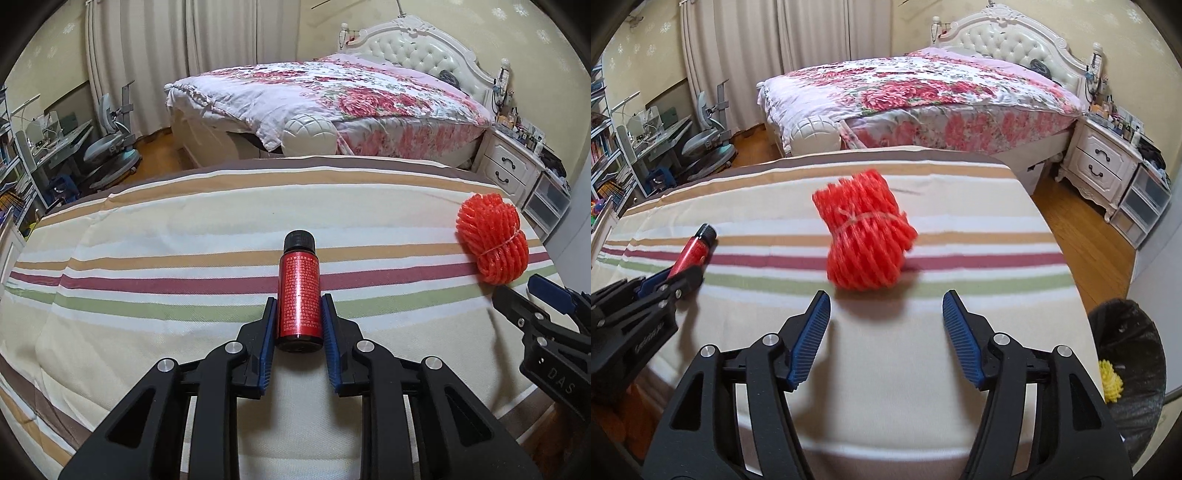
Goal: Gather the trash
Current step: 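Grasp the red bottle with the left gripper while the right gripper grasps the red foam net, then carry the red bottle and red net over the bin with both grippers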
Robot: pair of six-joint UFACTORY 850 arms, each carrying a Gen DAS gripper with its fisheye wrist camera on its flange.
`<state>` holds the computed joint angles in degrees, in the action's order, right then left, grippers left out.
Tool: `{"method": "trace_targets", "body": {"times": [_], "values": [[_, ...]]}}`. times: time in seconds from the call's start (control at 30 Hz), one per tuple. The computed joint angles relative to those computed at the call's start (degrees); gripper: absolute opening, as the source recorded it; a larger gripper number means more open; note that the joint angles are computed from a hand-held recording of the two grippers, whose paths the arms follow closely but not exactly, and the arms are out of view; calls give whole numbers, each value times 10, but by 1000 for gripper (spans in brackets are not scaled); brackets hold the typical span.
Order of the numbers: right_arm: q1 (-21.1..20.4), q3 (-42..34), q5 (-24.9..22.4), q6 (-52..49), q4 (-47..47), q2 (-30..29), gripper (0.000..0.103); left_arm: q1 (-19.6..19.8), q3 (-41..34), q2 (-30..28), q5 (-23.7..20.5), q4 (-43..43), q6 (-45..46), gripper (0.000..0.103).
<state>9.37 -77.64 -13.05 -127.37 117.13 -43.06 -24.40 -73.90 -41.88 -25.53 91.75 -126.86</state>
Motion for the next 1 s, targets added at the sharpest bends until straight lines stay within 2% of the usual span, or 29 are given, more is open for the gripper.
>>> {"method": "trace_targets", "body": {"times": [0.2, 0.3, 0.33, 0.37, 0.47, 0.73, 1.0], "values": [[14, -55, 21, 122, -102, -32, 62, 12, 3, 2, 8, 17, -23, 25], [16, -77, 28, 217, -187, -45, 62, 18, 2, 2, 12, 23, -31, 25], [17, -80, 31, 228, -195, -47, 57, 19, 3, 3, 13, 25, -34, 25], [18, -80, 35, 216, -181, -47, 46, 20, 4, 4, 13, 28, -38, 25], [20, -73, 41, 171, -138, -42, 42, 19, 6, 5, 13, 30, -40, 25], [12, -6, 13, 68, -52, -5, 42, 11, 29, 18, 5, 47, -58, 25], [3, 79, -15, -60, 54, 45, 42, -8, 70, 42, -1, 98, -118, 25]]}}
